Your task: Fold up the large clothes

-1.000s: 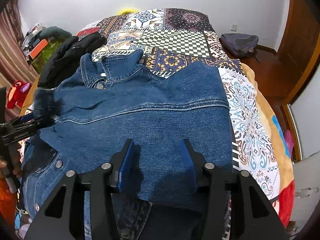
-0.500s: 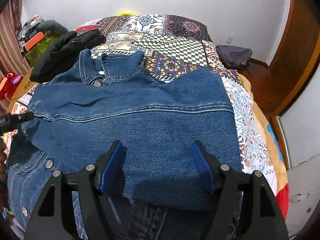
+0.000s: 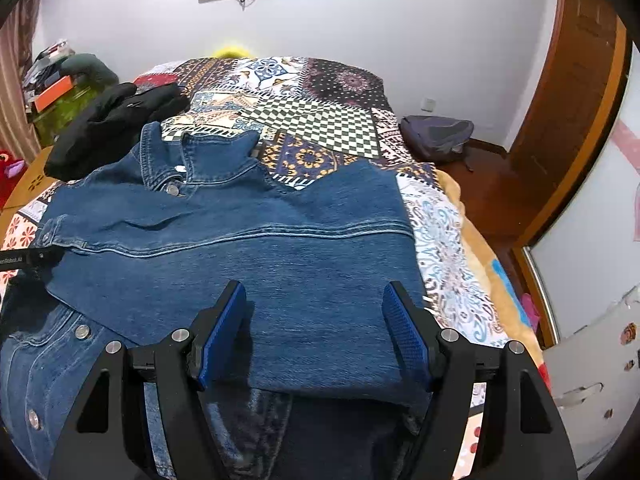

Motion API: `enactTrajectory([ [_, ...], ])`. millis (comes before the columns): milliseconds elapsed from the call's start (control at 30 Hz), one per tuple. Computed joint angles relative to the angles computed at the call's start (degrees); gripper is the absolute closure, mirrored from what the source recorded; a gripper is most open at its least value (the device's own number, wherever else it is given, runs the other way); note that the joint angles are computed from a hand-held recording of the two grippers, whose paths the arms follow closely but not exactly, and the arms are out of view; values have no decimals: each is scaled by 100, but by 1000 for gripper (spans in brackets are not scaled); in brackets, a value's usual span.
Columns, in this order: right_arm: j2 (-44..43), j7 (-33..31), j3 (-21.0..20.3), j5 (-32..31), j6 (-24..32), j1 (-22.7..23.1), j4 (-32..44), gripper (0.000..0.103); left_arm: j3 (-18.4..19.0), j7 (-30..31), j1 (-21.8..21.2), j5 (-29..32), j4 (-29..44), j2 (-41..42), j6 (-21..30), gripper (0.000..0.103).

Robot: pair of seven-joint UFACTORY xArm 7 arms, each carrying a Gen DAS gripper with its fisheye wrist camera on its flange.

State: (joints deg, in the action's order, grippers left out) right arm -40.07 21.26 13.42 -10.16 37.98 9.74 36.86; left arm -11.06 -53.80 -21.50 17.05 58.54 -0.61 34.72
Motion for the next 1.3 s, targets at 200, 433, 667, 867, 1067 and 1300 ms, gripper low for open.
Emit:
enactTrajectory([
  [200, -156, -7, -34, -106, 8, -128, 31, 35, -47, -225, -106, 627, 468, 54, 222, 75],
  [433, -210, -5, -91, -96, -43, -273, 157, 35, -241, -888, -94, 2492, 1203, -301, 569, 76],
  [667, -1, -71, -194, 232, 5, -58, 269, 35, -322, -1069, 152, 2894, 1051, -659, 758, 76],
  [867, 334, -253, -343, 624, 244, 195, 369, 35, -172, -863, 344, 2085, 250, -685, 759, 76],
  [1067, 586, -354, -398, 744, 636, 247, 469, 35, -157, -626, 355, 1740, -162, -352, 816, 69],
  [1300, 586, -618, -780, 1370, 614, 364, 401, 35, -35, -198, 206, 1763, -291, -306, 967, 47],
])
